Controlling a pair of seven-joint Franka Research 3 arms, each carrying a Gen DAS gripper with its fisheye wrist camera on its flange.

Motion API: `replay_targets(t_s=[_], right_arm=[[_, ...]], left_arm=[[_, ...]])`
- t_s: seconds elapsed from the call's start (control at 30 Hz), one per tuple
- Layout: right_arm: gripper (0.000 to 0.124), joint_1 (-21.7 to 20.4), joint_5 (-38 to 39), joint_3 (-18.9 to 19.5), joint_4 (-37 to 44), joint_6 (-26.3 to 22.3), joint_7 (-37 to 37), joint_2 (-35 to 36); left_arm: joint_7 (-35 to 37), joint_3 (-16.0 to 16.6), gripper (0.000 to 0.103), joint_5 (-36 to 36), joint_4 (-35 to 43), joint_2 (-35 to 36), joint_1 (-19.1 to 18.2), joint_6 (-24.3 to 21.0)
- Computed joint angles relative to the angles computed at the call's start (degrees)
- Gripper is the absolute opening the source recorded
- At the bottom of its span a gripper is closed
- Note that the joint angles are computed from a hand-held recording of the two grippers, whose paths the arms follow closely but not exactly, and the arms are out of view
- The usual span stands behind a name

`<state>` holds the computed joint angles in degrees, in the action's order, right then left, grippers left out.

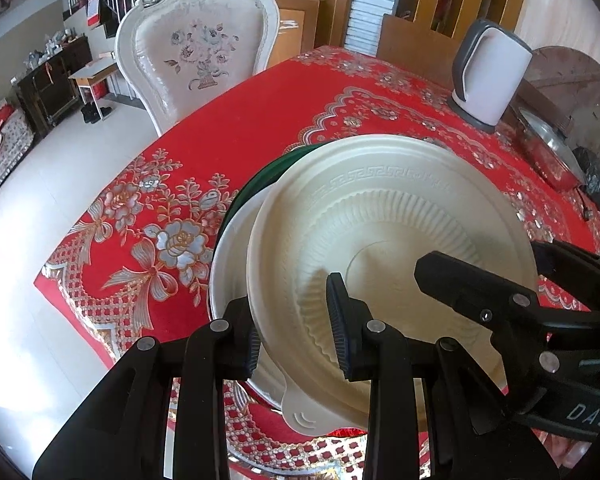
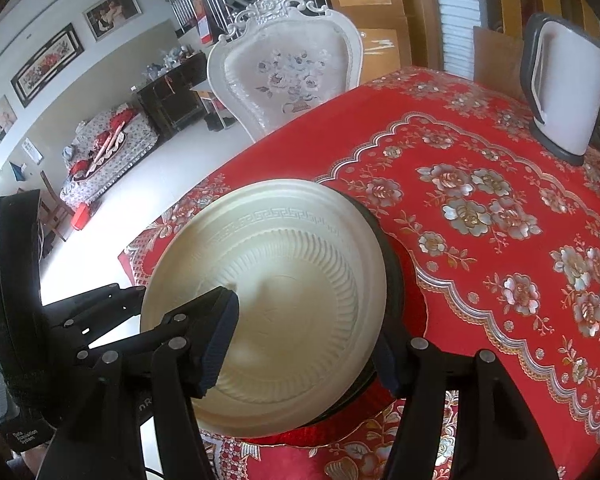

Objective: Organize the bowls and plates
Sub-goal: 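Lower the cream bowl into the green bowl and open both tools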

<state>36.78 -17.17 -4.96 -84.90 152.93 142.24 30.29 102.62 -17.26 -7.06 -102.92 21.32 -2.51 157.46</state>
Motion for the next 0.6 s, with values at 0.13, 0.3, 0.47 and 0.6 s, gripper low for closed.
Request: replay_targets(t_s=[0.13, 0.3, 0.47, 0.6], right_arm=[[0.063, -0.06, 0.30, -0.17, -1.01, 1.04, 0.53, -0.58], [0.063, 0.66, -1.31, -1.28, -2.69, 2.07, 2.79, -1.78], [0.063, 0.97, -3.23, -1.97, -4.59, 3.64, 5.40, -3.18], [0.063, 0.76, -4.10, -1.81, -5.43, 4.06, 6.24, -3.84]], left_arm=[[0.35, -0.09, 0.035, -0.17, -0.91, -0.77, 0.13, 0.54], [0.76, -0.18, 0.037, -0.99, -2.06, -1.80, 0.41, 2.25], [0.05, 0.13, 0.040, -0.21, -2.71, -2.31, 0.29, 3.45], [-0.54, 0.12, 0.040, -0.12, -3.05, -2.58, 0.38, 3.70]])
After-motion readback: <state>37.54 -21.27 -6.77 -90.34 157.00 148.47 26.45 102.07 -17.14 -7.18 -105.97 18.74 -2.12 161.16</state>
